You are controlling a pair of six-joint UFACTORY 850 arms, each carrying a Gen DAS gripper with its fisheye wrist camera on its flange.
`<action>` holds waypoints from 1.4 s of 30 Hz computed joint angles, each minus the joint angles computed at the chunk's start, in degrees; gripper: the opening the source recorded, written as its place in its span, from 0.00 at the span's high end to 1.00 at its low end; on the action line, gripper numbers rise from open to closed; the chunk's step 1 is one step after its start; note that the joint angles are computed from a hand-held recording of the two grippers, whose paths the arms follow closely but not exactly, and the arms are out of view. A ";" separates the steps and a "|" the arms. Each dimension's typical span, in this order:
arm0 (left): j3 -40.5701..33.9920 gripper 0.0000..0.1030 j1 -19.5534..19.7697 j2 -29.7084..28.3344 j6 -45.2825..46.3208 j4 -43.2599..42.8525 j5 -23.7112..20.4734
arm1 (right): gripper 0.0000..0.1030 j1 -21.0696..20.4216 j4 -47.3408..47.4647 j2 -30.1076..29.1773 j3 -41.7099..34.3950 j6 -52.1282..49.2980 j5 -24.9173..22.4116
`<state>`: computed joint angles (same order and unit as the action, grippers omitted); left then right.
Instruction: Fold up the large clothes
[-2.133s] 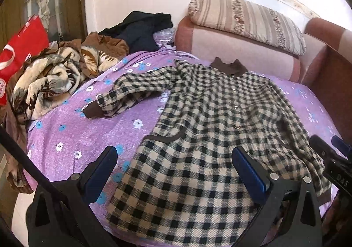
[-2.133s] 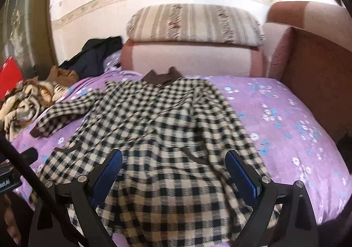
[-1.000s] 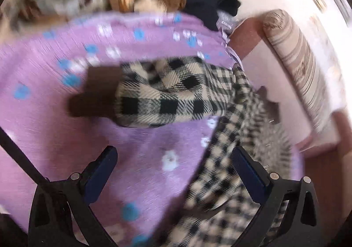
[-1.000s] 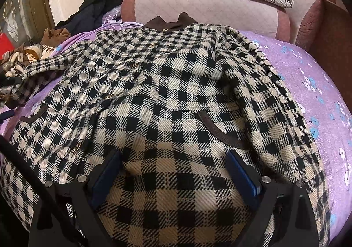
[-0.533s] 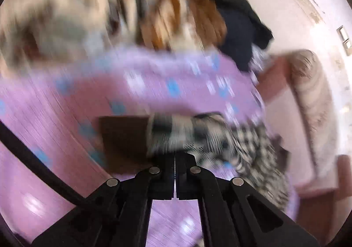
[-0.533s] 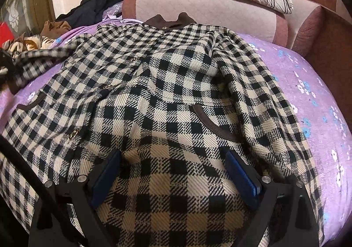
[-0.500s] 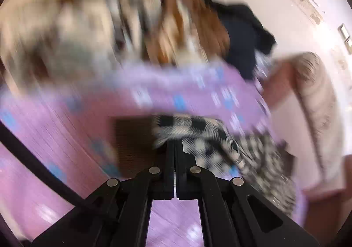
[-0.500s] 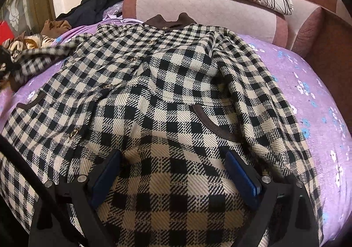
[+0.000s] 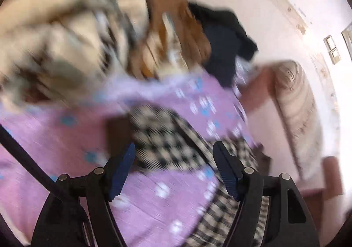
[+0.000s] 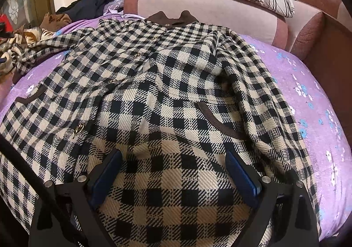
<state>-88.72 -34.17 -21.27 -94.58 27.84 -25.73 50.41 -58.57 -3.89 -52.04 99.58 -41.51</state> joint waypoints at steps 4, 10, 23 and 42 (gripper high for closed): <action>-7.83 0.31 0.65 -6.94 10.27 -11.41 -2.05 | 0.06 0.11 0.03 -0.18 -0.08 -0.14 -0.50; -12.15 0.35 4.25 -13.21 15.34 -29.20 -3.59 | 0.06 0.46 -1.74 0.03 0.63 1.43 -0.49; -14.84 0.95 -1.22 -7.01 8.12 2.51 1.26 | 0.04 0.20 -5.35 0.37 2.00 4.91 0.76; 16.84 0.33 -0.88 6.52 -41.29 28.46 -0.28 | 0.03 0.39 -5.27 -0.06 1.72 5.50 0.14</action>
<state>-71.88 -35.05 -14.75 -135.88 56.29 -26.00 50.81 -63.83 -3.95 -50.32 105.08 -41.36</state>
